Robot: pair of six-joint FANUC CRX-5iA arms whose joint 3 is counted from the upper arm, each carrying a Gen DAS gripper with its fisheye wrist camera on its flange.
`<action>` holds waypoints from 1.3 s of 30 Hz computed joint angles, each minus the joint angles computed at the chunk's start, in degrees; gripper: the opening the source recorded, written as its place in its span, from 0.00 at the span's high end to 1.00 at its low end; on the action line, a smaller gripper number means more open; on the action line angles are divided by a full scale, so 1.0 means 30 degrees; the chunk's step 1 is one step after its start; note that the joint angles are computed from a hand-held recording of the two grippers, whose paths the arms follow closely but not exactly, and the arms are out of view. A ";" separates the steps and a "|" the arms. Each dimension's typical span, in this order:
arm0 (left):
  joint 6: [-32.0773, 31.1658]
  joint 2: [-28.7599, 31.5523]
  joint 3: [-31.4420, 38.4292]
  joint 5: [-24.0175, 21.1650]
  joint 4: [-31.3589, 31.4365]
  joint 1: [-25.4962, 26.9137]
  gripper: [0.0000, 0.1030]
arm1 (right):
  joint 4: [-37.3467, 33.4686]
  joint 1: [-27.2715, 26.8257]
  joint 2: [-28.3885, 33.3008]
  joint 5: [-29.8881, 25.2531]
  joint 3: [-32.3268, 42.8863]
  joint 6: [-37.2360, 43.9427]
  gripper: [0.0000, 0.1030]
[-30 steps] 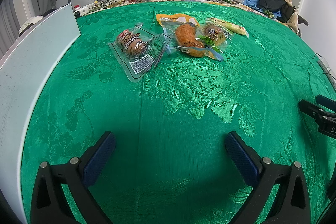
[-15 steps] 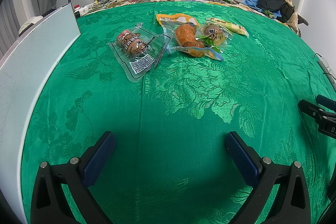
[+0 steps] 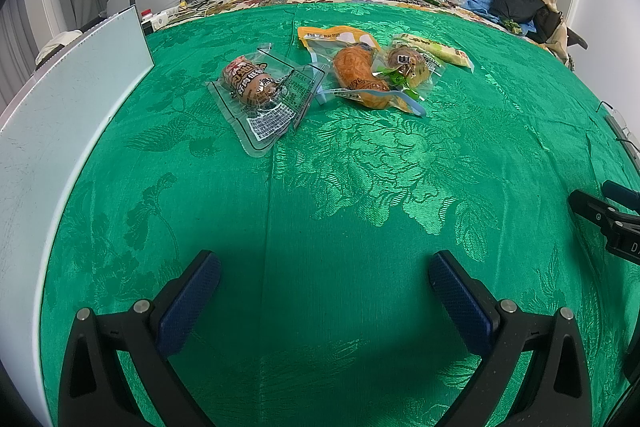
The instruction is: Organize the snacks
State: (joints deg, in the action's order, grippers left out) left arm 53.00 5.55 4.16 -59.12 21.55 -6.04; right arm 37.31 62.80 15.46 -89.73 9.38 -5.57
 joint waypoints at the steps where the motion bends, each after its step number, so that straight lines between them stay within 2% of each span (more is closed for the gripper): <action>1: 0.0000 0.0000 0.0000 0.0000 0.0000 0.0000 0.00 | 0.0001 0.0002 0.0010 -0.0006 0.0016 0.0002 0.07; 39: 0.0022 -0.0001 0.0005 -0.0006 -0.0004 -0.0008 0.00 | 0.0029 -0.0018 -0.0082 0.0039 -0.0132 -0.0001 0.07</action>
